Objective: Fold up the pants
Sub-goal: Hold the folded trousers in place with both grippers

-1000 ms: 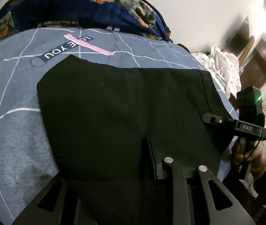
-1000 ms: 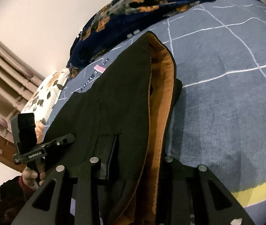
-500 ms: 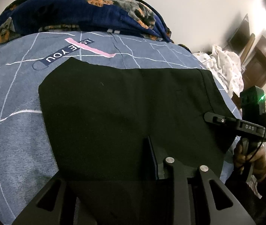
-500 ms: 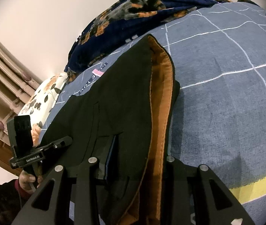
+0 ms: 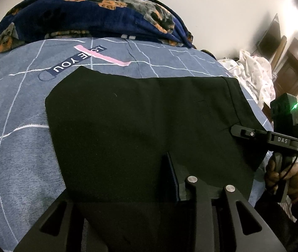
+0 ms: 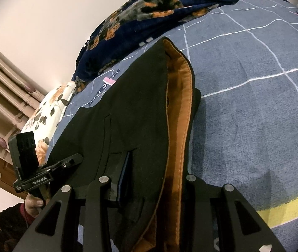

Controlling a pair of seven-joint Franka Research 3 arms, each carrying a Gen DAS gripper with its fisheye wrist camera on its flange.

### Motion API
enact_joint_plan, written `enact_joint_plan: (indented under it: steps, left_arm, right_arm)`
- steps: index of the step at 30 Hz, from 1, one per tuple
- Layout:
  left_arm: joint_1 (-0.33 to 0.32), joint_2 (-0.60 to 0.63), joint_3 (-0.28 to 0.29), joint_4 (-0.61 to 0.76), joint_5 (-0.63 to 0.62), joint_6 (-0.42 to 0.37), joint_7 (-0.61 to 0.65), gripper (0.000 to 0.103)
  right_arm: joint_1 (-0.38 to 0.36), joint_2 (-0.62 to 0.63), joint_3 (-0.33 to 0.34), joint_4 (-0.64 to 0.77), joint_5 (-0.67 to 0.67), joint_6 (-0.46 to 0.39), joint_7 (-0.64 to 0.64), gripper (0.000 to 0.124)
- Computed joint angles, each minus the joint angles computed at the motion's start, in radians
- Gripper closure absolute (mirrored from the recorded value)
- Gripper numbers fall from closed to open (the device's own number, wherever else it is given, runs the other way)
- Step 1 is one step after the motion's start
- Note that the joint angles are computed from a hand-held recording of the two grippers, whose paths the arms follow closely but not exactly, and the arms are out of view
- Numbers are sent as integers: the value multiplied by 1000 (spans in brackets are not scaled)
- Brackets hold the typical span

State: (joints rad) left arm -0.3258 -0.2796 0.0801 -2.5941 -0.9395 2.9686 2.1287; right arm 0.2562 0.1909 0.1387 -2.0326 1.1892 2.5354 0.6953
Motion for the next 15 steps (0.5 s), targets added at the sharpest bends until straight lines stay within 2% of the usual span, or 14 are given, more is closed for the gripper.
enact_joint_plan:
  steps: [6,15]
  left_arm:
    - [9,2,-14,-4,40,18,-35,69]
    - [-8,4,2,-16,120,48,-94,67]
  right_arm:
    - [3,4,-1,5,-15,5,12,95]
    - [2,7,3,7,-32,15,17,95]
